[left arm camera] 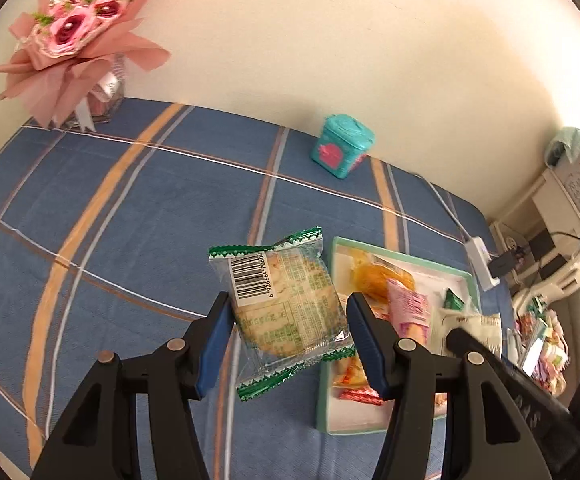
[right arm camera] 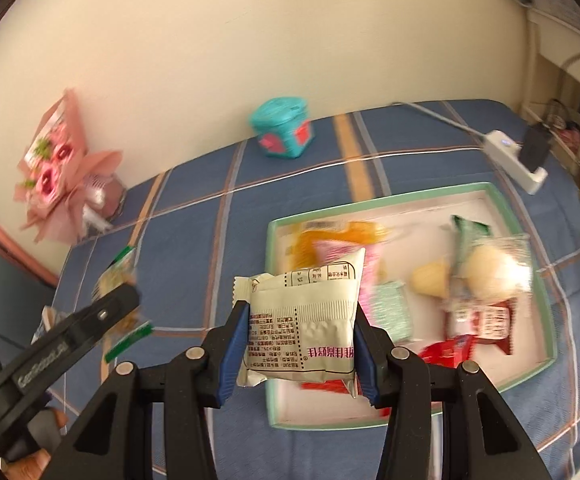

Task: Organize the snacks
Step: 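Carry biscuit and white bun over the white tray, then lower both items into the tray and open both tools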

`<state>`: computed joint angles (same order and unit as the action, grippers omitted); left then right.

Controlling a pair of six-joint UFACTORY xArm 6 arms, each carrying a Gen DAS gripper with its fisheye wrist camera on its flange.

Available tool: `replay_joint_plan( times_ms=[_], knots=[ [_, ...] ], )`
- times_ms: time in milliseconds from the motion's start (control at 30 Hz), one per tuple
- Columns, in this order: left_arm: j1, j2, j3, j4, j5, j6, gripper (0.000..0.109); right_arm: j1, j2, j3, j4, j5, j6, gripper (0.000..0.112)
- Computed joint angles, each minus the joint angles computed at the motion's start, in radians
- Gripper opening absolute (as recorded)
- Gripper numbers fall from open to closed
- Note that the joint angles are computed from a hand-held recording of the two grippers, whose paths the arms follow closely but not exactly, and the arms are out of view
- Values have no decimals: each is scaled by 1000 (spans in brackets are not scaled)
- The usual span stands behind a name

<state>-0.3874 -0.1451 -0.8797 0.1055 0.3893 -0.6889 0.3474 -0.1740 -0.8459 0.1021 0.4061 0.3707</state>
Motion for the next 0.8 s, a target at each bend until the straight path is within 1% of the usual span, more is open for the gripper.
replay_joint_plan(
  times_ms=[133,267,433,600,700,800],
  knots=[
    [-34,25,-32,5,20,20,59,-66,-14,14,-23,19,39,50],
    [-74,58,-62,-73,25,111,59,-125,-30,33,-51,26,81,50],
    [-128,102,-113,-46,69,139,59,-182,-39,49,-43,44,90,50],
    [-177,147,-155,-48,104,183,59,-191,-23,44,-61,56,87,50],
    [-191,170,-173,-78,125,219,59,-184,3,34,-26,68,53,50],
    [-202,191,-190,-95,145,238,59,-180,18,27,-35,79,53,50]
  ],
)
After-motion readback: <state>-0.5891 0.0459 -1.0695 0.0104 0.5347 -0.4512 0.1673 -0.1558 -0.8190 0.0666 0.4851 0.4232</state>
